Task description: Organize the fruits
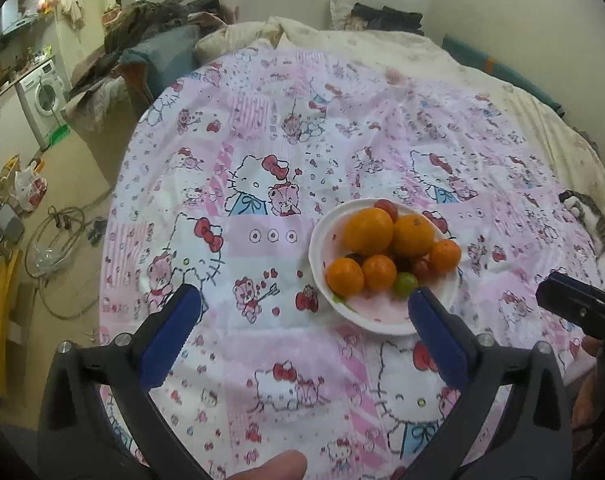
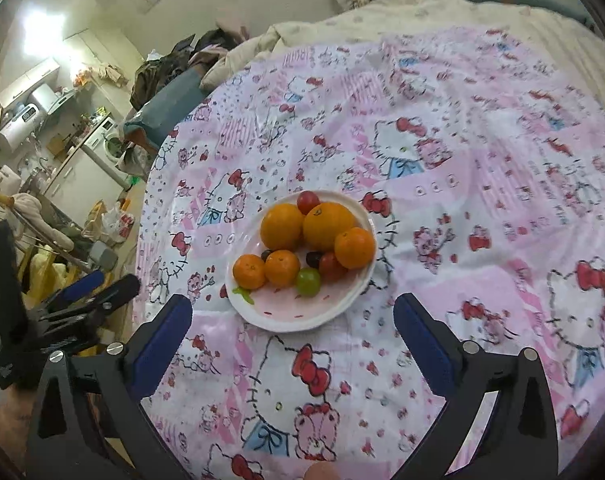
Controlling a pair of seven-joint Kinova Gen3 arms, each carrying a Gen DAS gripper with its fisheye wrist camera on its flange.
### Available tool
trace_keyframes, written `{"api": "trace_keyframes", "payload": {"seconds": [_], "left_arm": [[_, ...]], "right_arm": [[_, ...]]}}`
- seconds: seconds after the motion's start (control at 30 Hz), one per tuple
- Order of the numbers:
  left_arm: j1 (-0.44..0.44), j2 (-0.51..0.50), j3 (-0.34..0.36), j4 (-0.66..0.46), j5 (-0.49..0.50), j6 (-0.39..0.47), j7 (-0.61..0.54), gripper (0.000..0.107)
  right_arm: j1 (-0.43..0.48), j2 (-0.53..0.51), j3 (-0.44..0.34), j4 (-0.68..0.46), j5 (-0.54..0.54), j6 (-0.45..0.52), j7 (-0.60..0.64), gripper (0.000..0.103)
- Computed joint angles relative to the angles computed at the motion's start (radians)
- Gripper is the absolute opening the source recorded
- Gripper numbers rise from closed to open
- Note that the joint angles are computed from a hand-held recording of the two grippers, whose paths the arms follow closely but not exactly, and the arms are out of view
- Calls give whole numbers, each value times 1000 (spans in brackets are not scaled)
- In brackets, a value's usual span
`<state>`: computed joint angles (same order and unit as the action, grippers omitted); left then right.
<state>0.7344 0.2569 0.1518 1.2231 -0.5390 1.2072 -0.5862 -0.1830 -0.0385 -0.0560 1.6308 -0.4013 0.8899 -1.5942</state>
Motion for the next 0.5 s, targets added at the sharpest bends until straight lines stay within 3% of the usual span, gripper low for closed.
{"api": "trace_keyframes", "payload": {"seconds": [0.13,0.33,0.5], "left_arm": [[30,-33,7,34,-41,16,47,102],[45,-70,34,104,-107,3,138,102],[24,-72,47,136,-112,-31,204,102]], "right_arm": [[-13,-72,-20,73,54,-89,-44,103],[-44,-125,-79,130,227,-159,-172,103],[-68,-121,-85,163,264,-197,-233,103]]}}
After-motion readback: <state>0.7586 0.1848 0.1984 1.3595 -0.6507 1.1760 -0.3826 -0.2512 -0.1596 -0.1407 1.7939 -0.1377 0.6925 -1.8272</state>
